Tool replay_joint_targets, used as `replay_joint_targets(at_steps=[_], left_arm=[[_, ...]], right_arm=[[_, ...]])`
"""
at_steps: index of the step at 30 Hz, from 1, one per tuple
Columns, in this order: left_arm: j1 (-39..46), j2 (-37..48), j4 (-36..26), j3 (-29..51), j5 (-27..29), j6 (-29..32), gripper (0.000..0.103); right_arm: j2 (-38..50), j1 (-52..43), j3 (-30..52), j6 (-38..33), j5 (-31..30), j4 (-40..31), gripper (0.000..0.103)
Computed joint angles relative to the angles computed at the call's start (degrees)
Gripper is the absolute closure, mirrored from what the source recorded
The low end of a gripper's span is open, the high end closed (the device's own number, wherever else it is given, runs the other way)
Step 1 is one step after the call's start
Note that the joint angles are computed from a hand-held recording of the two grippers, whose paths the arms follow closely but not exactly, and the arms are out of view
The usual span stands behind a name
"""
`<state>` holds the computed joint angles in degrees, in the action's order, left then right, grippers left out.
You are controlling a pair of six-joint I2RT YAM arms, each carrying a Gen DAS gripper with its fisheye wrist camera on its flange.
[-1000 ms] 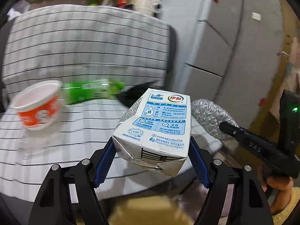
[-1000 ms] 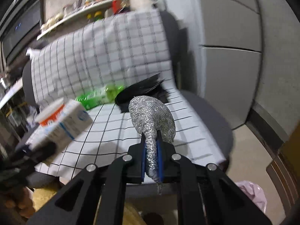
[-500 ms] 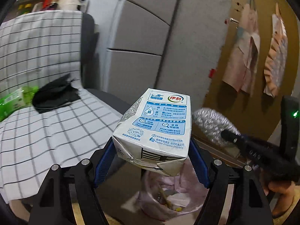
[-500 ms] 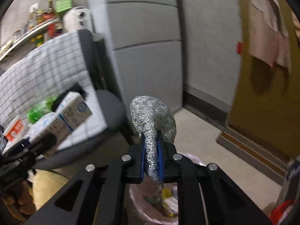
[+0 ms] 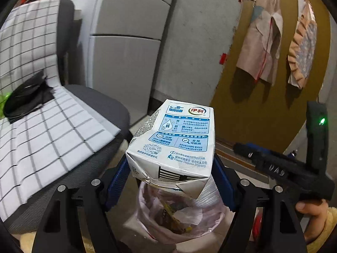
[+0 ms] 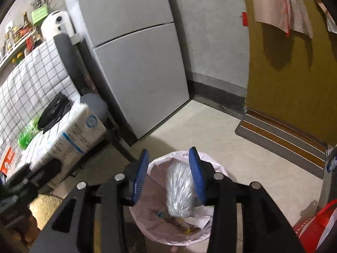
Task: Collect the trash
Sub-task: 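Open the left tool over the bin, then bring both tools back to the chair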
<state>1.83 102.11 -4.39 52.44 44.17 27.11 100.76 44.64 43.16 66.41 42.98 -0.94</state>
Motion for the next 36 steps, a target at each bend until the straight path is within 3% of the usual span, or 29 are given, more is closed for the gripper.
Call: replay_joint_targets(at_steps=[10, 19, 28, 36], left_arm=[[-5.13, -1.53, 3.85, -2.77, -1.14, -0.88, 0.018], [2.55, -3.31, 1.04, -0.8, -2.02, 0.25, 0.018], [16.96, -4.48, -2.31, 2.6, -1.18, 2.7, 0.018], [27.83, 2.7, -4.04, 11.27, -2.43, 1.57, 0.018]], right_arm=[[-7.76, 1.01, -4.31, 1.49, 6.49, -2.44, 0.063], [-5.13, 2.26, 0.58, -2.81, 5.77, -1.92, 0.063], [4.58, 3.36, 16.38, -16.74, 1.03, 1.14, 0.063], [17.99, 3.52, 38.69, -28.61, -7.91, -2.65, 0.058]])
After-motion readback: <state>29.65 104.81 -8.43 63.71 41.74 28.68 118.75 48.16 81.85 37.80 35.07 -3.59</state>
